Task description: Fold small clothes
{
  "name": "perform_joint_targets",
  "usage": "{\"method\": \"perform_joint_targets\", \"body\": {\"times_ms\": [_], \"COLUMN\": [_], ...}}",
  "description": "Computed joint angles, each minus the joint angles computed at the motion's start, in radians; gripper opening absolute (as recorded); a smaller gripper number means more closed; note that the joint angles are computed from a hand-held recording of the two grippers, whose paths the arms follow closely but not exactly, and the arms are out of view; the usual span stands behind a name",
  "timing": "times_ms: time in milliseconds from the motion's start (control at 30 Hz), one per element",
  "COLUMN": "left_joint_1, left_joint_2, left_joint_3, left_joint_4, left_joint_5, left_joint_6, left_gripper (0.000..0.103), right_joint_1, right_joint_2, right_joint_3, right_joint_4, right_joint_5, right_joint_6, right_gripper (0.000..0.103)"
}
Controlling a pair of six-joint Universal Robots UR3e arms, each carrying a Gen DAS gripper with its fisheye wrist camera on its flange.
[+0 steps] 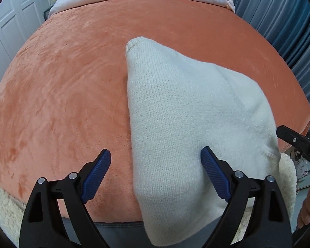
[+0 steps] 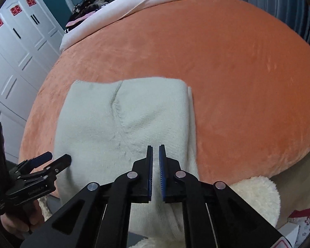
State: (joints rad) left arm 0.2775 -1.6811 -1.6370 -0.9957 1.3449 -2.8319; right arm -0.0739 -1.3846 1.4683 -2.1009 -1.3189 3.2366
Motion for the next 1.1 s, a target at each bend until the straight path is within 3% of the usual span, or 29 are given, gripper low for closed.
{"method": "perform_joint_targets", "body": {"times_ms": [100,200,267,300,333,467,533,567,600,633,700,833,933,1000,1100], "left_joint_1": [-0.009,-0.018,-0.017,-0.019,-0.022,-0.047,-0.058,-0.062,-0.068,-0.072,-0.074,-0.077,-0.095,-0.104,-0.107], "left_joint_2": [-0.003,0.015,0.038,0.046,0.045,0.031,0.027,0.021,0.016,0.012,0.009,0.001,-0.012,-0.017,-0.018], "left_joint_3": [-0.005,0.017,0.024,0.026,0.033,0.047,0.039,0.041,0.042,0.047,0.049,0.055,0.055,0.049,0.041], "left_joint_4": [0.006,-0.027,-0.054,-0.062,-0.073,-0.092,-0.082,-0.080,-0.080,-0.083,-0.077,-0.068,-0.056,-0.045,-0.035], "left_joint_5": [0.006,0.009,-0.015,-0.025,-0.029,-0.023,-0.009,0.001,0.011,0.017,0.027,0.026,0.049,0.061,0.068], "left_joint_6": [-0.011,-0.008,0.003,0.003,0.001,-0.014,-0.019,-0.021,-0.027,-0.031,-0.036,-0.047,-0.050,-0.054,-0.058], "left_gripper": [0.088,0.087,0.087,0.087,0.087,0.087,0.087,0.087,0.087,0.087,0.087,0.087,0.087,0.087,0.088], "right_joint_1": [0.015,-0.006,-0.043,-0.062,-0.080,-0.080,-0.102,-0.111,-0.111,-0.110,-0.105,-0.125,-0.103,-0.129,-0.134], "right_joint_2": [0.096,0.074,0.017,-0.008,-0.036,-0.005,-0.015,0.014,0.048,0.055,0.039,-0.008,0.112,0.115,0.110], "right_joint_3": [-0.028,0.001,0.014,0.032,0.058,0.046,0.093,0.090,0.071,0.078,0.062,0.069,0.040,0.104,0.048], "right_joint_4": [0.040,0.018,0.026,0.013,0.004,-0.008,-0.028,-0.031,-0.017,-0.024,-0.047,-0.121,-0.068,-0.136,-0.063], "right_joint_5": [-0.057,-0.026,0.029,0.056,0.080,0.051,0.087,0.108,0.125,0.134,0.145,0.151,0.078,0.136,0.143], "right_joint_6": [-0.065,-0.066,-0.053,-0.043,-0.041,-0.003,0.005,0.003,-0.011,-0.024,-0.036,-0.036,-0.065,-0.041,-0.043], "right_gripper": [0.002,0.005,0.022,0.048,0.062,0.062,0.061,0.055,0.027,0.019,0.015,0.014,0.019,0.021,0.023]}}
